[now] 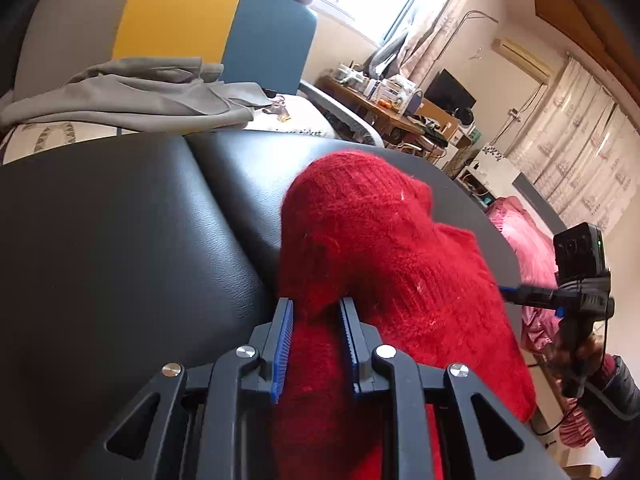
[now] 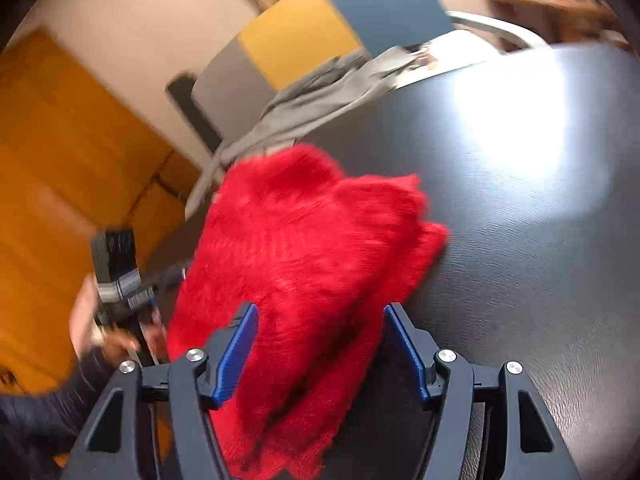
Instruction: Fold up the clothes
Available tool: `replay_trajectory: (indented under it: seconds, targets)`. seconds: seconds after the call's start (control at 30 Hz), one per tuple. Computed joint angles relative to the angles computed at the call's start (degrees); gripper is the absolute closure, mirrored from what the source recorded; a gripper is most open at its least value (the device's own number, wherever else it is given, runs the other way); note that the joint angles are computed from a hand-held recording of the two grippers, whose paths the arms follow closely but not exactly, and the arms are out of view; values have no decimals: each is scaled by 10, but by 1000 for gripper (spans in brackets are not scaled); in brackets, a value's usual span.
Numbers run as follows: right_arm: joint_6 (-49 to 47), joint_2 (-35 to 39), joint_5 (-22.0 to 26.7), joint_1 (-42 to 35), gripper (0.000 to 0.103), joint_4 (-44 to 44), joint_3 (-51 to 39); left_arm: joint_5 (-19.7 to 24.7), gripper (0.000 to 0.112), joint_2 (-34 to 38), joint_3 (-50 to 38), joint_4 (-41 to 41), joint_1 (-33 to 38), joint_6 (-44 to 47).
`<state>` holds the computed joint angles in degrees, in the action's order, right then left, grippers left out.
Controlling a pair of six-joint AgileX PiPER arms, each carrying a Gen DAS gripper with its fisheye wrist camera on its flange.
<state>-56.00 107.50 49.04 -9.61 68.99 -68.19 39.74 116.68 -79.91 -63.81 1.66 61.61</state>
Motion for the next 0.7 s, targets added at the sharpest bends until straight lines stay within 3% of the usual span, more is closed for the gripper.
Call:
replay_trajectory:
  seconds: [0.13, 0.3, 0.37, 0.4, 0.43, 0.6, 0.7]
  targets:
    - [-48, 31, 40, -41, 31, 92, 11, -24, 90, -14, 14, 15, -8, -5]
    - [-26, 94, 60, -22, 32, 109, -41, -60, 90, -32, 32, 27, -23, -14]
    - [-25, 111, 57, -8, 45, 108, -59, -73, 90, -37, 41, 24, -28, -6]
    - [-18, 113, 43, 3, 70, 94, -67, -80, 90, -42, 49, 20, -31, 1]
    - [-6, 109, 20, 19, 85, 67, -76, -88, 90, -47, 56, 17, -33, 7]
    - [-12, 17, -83, 61, 89, -7, -37, -77, 90, -77, 104, -23, -25, 41]
    - [-29, -50, -123, 54, 89, -13, 17, -22, 90, -108, 151, -78, -5, 110]
